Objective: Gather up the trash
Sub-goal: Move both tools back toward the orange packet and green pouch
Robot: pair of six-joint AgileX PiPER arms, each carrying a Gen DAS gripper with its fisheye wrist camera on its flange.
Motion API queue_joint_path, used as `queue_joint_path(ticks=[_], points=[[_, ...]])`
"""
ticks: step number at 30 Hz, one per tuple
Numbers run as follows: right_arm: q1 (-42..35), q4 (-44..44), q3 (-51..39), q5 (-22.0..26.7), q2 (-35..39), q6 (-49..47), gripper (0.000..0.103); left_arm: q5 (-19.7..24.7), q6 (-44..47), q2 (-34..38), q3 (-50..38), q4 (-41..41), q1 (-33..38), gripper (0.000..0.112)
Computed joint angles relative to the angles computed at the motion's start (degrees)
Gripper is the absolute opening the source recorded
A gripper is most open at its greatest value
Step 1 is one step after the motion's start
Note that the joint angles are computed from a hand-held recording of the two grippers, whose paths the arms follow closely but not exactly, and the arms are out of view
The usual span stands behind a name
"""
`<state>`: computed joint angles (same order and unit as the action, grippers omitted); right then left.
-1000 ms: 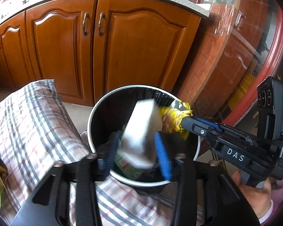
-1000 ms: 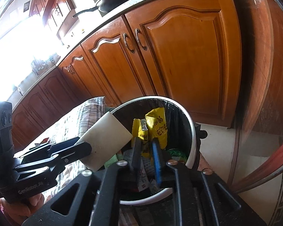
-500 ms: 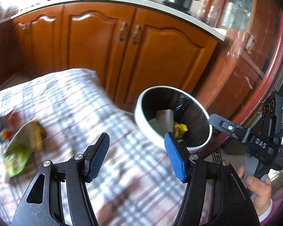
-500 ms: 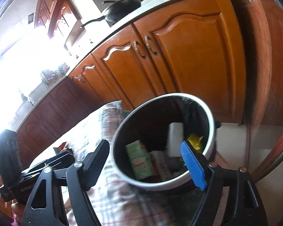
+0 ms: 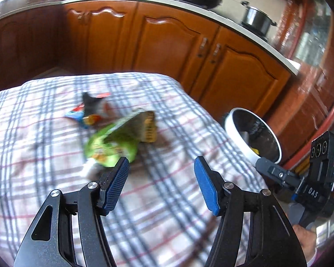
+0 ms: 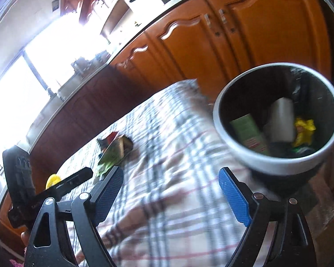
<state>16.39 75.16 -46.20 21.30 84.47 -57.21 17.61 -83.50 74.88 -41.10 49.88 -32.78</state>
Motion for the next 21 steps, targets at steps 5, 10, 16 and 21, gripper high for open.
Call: queue_joint_path(ticks=[5,10,16,21], points=[[5.7,-1.1,-2.8,-1.9,3.7,2.4,0.089,-1.2,6.1,-3.2,3.1,-4.6,4.8,0.061],[9.6,-2.3,-6.2,-2.7,7.5,4.8,0.089,-2.6,14.5,-4.1,4.1,-11.1,10.0,0.061],[12.0,-3.5,-10.8,-2.1,11.8,8.5,0.089,-4.1,32.5,-1.8,2.6,-26.1,17.2,0.061],[13.7,-8.2,-16.2,-1.9,15.9,13.6,0.088,-4.7,42.2,1.6,-0.1,-33.4,21.6,0.061]])
